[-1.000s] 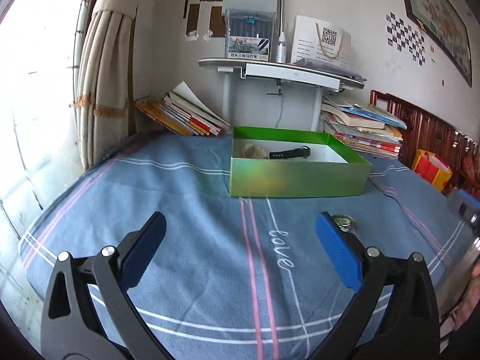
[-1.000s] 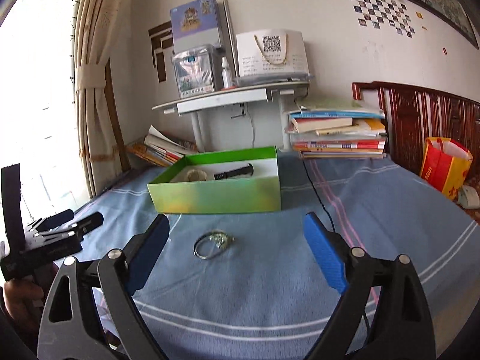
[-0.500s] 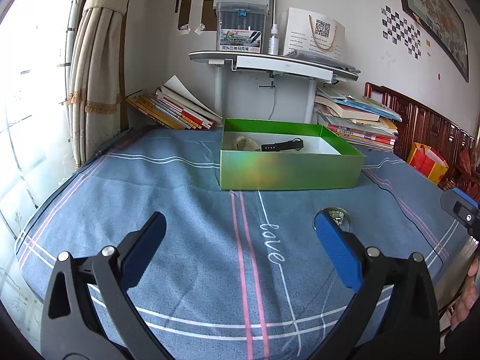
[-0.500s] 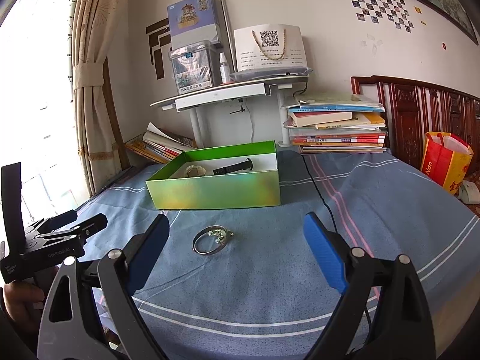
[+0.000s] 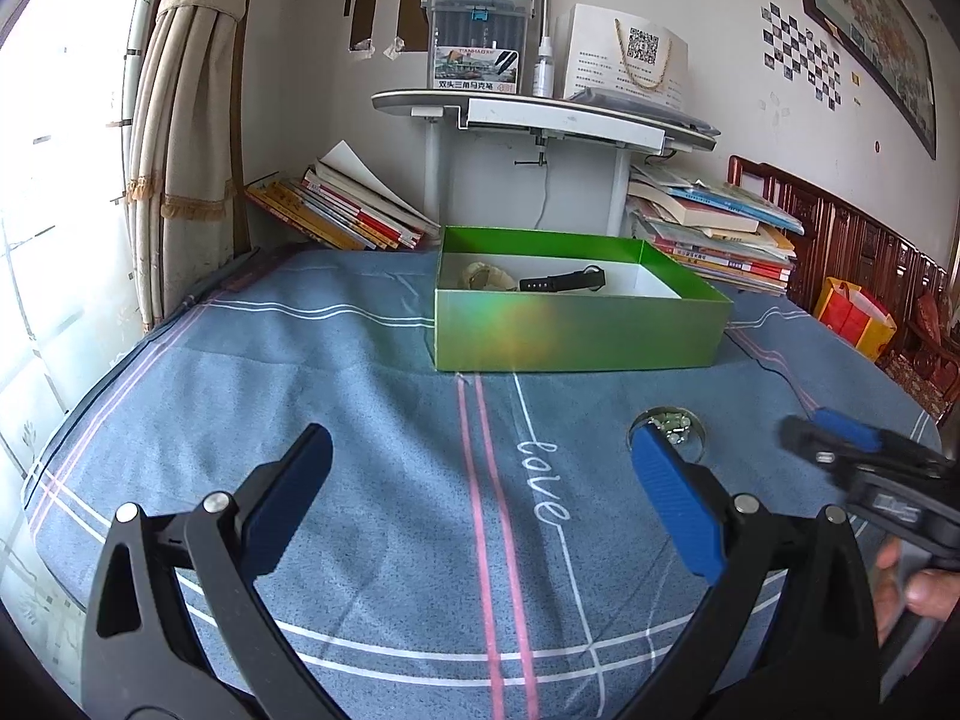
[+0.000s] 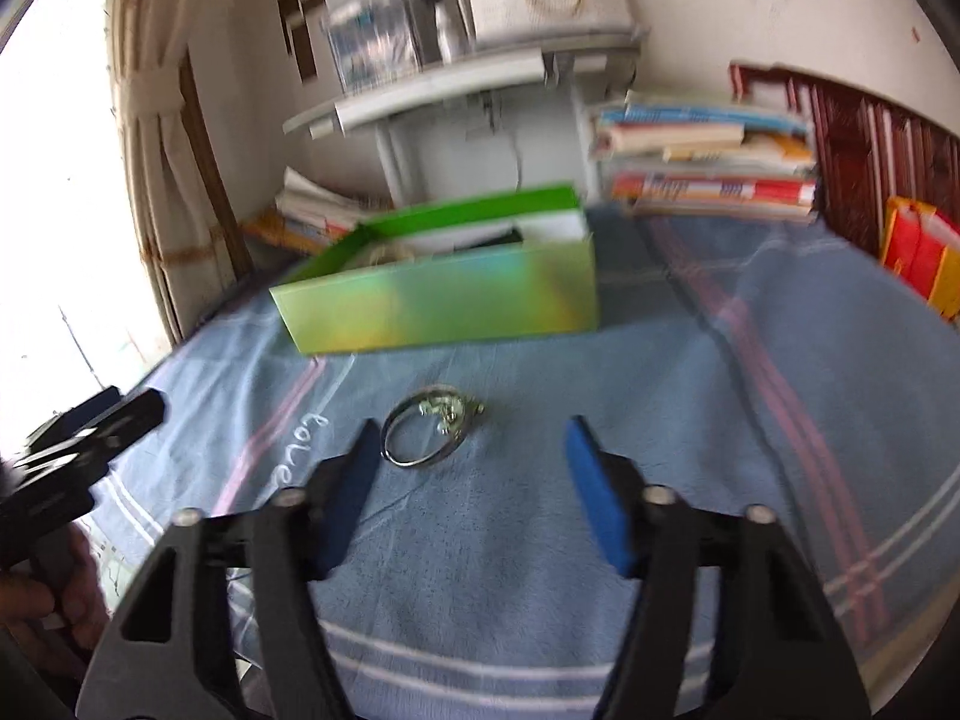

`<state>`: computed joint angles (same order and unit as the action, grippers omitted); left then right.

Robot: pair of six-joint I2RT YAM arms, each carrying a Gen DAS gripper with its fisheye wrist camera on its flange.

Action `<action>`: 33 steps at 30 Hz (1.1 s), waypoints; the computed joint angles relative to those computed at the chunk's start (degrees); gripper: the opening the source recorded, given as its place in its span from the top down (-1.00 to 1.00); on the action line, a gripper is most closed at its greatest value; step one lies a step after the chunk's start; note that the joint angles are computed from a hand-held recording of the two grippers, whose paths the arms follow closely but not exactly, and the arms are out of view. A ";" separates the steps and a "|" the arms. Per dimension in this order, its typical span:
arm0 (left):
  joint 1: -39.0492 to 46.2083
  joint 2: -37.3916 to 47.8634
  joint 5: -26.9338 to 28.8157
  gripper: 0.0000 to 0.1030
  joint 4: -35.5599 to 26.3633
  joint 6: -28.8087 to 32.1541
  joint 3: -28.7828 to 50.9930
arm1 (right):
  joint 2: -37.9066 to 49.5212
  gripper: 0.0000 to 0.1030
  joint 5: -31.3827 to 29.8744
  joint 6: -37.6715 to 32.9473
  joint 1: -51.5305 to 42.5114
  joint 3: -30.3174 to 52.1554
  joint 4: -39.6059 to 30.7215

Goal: Organize jewelry
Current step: 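Lower the right gripper onto the silver bangle and close, then lift the silver bangle with the right gripper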

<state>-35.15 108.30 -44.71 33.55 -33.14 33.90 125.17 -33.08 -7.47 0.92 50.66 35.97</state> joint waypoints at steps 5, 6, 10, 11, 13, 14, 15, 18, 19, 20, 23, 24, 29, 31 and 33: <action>1.42 0.73 1.20 -0.92 0.97 -0.46 -0.37 | 4.31 0.21 3.68 -0.32 3.77 6.76 -5.46; 1.62 0.76 1.42 -0.92 1.09 -0.54 -0.45 | 4.84 0.24 4.42 -0.57 4.30 7.45 -5.84; 2.79 1.61 2.72 -0.92 2.19 -0.63 -0.61 | 7.44 0.40 6.88 -1.15 6.36 11.88 -10.22; 2.95 1.77 2.91 -0.92 2.29 -0.64 -0.58 | 8.03 0.41 7.21 -1.21 6.62 12.83 -11.04; 3.28 2.08 3.44 -0.92 2.48 -0.71 -0.48 | 8.85 0.55 7.59 -1.60 6.96 14.87 -13.71; 3.31 2.22 3.59 -0.92 2.61 -0.77 -0.46 | 9.06 0.63 7.38 -1.69 6.96 15.56 -14.82; 3.41 2.42 3.76 -0.92 2.76 -0.78 -0.41 | 9.09 0.66 7.20 -1.69 6.91 15.92 -15.49; 3.69 2.89 4.19 -0.92 2.85 -0.78 -0.11 | 8.97 0.85 7.10 -1.37 6.83 15.57 -14.57; 3.73 3.00 4.35 -0.92 3.01 -0.75 -0.10 | 8.66 0.91 6.91 -1.35 6.79 14.82 -13.36; 3.73 3.15 4.44 -0.92 3.11 -0.75 -0.05 | 8.32 0.92 6.80 -1.22 6.71 14.07 -12.21; 3.56 3.40 4.41 -0.92 2.79 -0.53 0.39 | 7.05 0.92 5.64 -0.41 6.08 11.06 -7.55; 3.48 3.42 4.45 -0.92 2.58 -0.46 0.56 | 6.69 0.92 4.96 0.02 5.77 10.33 -6.36; 2.53 4.74 5.32 -0.92 2.23 2.09 3.27 | 3.04 0.92 1.66 2.53 2.99 5.29 0.06; 2.09 6.48 6.23 -0.92 -0.47 4.42 7.17 | 1.45 0.92 0.87 3.49 1.29 3.60 1.66; 1.63 8.41 7.11 -0.92 -1.97 6.59 10.76 | 0.16 0.92 -0.01 4.06 -0.56 2.34 2.81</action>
